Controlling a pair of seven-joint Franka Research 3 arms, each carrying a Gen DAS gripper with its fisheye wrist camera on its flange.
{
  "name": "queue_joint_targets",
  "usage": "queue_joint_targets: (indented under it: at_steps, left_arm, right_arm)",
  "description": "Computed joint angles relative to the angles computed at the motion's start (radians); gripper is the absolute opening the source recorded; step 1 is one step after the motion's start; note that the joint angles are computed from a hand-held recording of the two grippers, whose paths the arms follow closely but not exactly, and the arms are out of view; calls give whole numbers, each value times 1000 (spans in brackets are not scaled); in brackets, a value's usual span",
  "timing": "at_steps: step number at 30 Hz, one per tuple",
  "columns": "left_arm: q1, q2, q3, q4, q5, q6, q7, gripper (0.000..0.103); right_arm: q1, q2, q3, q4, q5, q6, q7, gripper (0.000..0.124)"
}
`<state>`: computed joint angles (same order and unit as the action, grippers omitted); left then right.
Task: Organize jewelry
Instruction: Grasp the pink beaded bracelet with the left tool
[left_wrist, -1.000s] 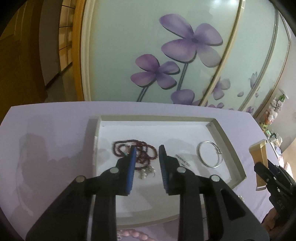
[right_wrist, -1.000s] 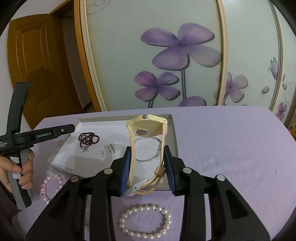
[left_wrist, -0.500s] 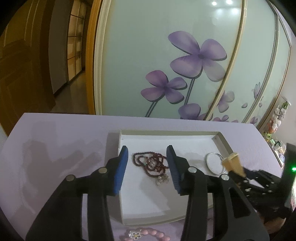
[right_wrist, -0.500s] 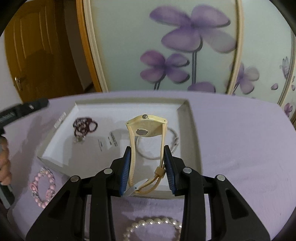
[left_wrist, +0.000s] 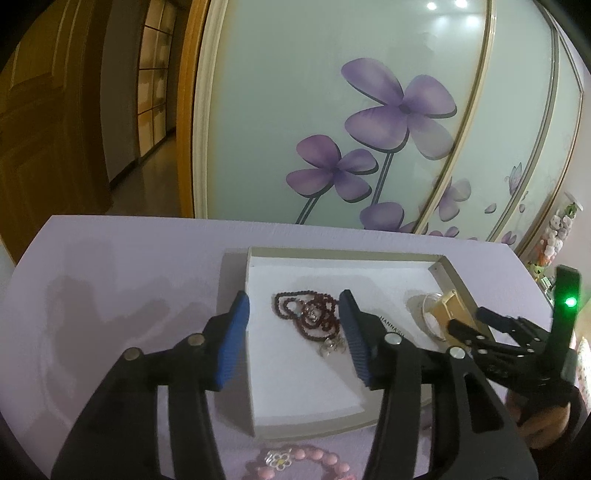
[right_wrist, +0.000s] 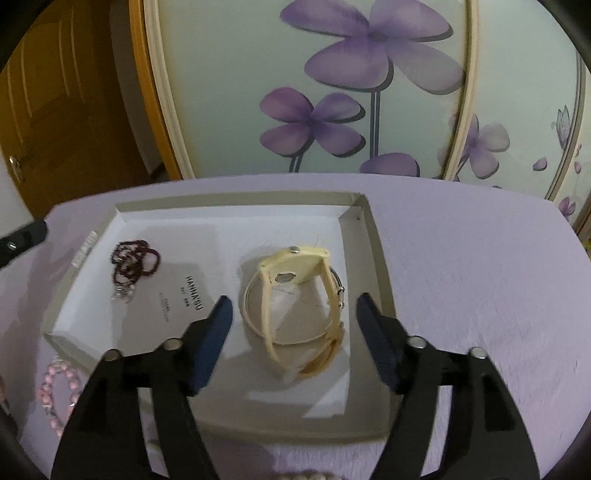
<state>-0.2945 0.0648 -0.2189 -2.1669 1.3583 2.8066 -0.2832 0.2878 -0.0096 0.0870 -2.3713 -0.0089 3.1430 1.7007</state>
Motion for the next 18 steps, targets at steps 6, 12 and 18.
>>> queue_joint_targets:
  at_steps: [6, 12, 18]
  left_arm:
    - [2, -56, -12, -73, -11, 8, -22, 53]
    - [5, -138, -46, -171, -20, 1, -56, 58]
    - [-3, -202, -91, -252, -58, -19, -58, 61]
  right_arm:
    - [106, -107, -59, -89, 368, 17, -303, 72]
    - [162, -242, -92, -205, 476, 47, -383, 72]
    - [123, -391, -29, -348, 451, 117, -347, 72]
